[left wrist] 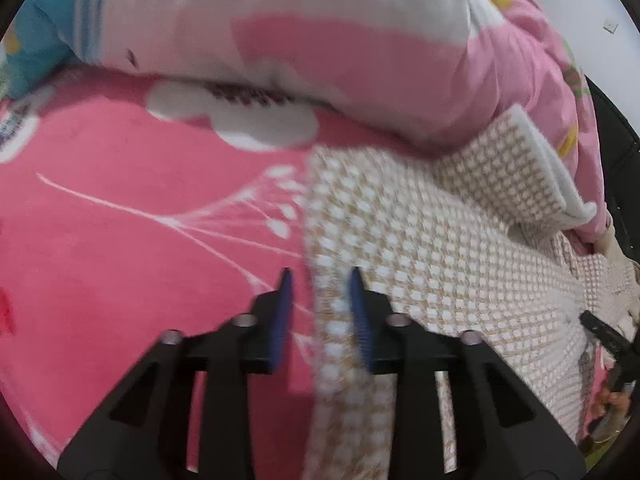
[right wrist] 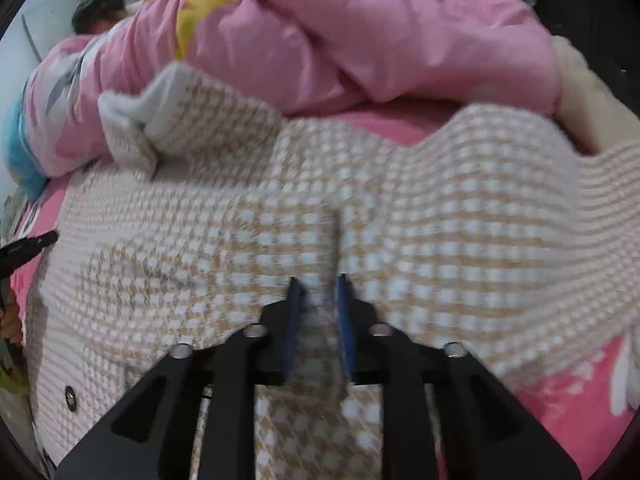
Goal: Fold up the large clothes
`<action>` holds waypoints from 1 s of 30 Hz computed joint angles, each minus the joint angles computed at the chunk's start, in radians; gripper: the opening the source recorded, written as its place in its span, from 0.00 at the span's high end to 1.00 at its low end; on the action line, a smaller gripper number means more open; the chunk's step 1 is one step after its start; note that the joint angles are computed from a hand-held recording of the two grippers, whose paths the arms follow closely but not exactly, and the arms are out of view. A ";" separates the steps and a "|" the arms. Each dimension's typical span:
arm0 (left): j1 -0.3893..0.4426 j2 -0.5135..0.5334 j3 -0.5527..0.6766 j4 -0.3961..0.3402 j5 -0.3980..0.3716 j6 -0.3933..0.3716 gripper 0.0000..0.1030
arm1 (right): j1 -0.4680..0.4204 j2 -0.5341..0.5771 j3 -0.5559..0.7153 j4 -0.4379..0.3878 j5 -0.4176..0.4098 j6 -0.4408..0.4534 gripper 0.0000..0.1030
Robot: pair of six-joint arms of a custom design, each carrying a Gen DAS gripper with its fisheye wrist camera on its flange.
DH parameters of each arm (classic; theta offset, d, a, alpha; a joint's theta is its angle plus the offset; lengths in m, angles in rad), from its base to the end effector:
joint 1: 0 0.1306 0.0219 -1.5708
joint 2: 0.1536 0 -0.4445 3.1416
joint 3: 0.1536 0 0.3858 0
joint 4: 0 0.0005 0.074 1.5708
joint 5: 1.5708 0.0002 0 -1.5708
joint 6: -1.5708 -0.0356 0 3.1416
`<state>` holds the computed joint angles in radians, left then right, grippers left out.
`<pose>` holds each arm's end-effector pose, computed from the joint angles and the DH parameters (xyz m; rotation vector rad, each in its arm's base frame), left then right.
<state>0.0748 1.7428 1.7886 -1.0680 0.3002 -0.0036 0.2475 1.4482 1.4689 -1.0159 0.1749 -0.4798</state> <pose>0.6048 0.0343 0.4771 0.0178 2.5630 -0.3588 0.4676 0.1112 0.4913 0.3603 2.5183 0.0594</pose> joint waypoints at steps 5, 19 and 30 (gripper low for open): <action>0.016 -0.092 -0.054 0.026 0.074 -0.084 0.64 | 0.043 -0.046 0.032 0.019 0.040 0.045 0.57; -0.068 -0.173 -0.158 -0.027 0.049 -0.221 0.51 | 0.159 0.051 0.144 -0.142 0.082 0.108 0.47; -0.221 -0.084 -0.112 -0.067 -0.056 -0.082 0.26 | 0.159 0.117 0.116 -0.096 0.078 0.077 0.30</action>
